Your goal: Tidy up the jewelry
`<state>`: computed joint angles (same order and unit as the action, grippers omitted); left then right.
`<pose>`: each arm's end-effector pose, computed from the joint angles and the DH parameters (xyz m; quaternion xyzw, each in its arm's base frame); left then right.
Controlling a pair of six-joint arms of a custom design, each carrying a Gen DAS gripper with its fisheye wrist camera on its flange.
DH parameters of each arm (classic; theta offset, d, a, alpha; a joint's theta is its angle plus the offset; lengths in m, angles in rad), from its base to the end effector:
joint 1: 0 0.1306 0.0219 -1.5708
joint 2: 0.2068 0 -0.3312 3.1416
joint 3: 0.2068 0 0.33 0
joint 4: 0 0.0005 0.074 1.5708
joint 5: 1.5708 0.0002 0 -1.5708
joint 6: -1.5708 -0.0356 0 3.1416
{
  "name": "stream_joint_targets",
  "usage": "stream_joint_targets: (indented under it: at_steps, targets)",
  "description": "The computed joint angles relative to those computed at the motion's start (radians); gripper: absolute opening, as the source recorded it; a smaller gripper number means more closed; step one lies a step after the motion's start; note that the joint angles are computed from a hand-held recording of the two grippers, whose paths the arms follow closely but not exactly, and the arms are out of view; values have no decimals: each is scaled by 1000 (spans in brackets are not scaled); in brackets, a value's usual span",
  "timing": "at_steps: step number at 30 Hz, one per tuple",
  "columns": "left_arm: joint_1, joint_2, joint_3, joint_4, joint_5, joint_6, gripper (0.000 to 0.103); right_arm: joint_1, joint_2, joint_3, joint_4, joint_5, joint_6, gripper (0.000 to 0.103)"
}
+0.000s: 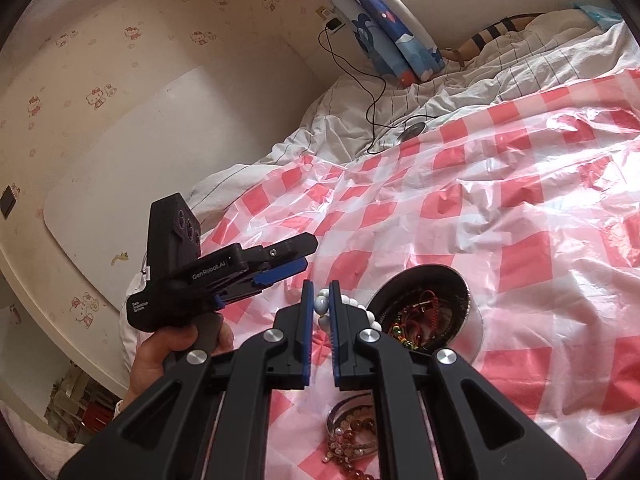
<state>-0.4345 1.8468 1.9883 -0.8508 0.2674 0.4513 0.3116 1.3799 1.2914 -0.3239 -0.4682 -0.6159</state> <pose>0.5260 -0.2550 0.3998 0.0481 0.9010 -0.2868 0.3220 0.4261 0.1536 0.3900 -0.0021 0.8239 0.4118 0.3894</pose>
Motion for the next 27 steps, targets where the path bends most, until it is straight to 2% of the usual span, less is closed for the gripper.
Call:
stream_joint_targets:
  at_steps: [2, 4, 5, 8, 9, 10, 13, 16, 18, 22, 24, 27]
  targets:
    - [-2, -2, -1, 3, 6, -7, 65, -2, 35, 12, 30, -19, -40, 8]
    - [-5, -4, -4, 2, 7, -15, 66, 0, 70, 43, -4, 3, -36, 8]
    - [-6, -3, -1, -1, 7, -19, 66, 3, 89, 68, -52, 36, -16, 8]
    - [-7, -6, -6, 0, 8, -18, 68, 29, 144, 160, -245, 203, 101, 9]
    - [-7, -6, -5, -1, 7, -17, 68, 37, 154, 182, -292, 260, 136, 17]
    - [-7, -7, -6, 0, 5, -18, 68, 40, 154, 184, -304, 286, 151, 34]
    - [-11, -8, -6, -11, 2, -24, 69, 41, 111, 144, -270, 320, 165, 37]
    - [-14, -17, -13, -42, -9, -80, 70, 44, 50, 100, -269, 327, 171, 38]
    - [-22, -19, -7, -96, -34, -152, 70, 60, -1, 61, -295, 344, 191, 38]
    - [-36, -32, -21, -181, -43, -283, 71, 89, -87, -43, -334, 285, 178, 38]
    - [-46, -50, -66, -205, -18, -312, 71, 87, -123, -110, -296, 252, 112, 38]
    - [-69, -58, -123, -224, 31, -333, 71, 57, -129, -144, -254, 185, 4, 38]
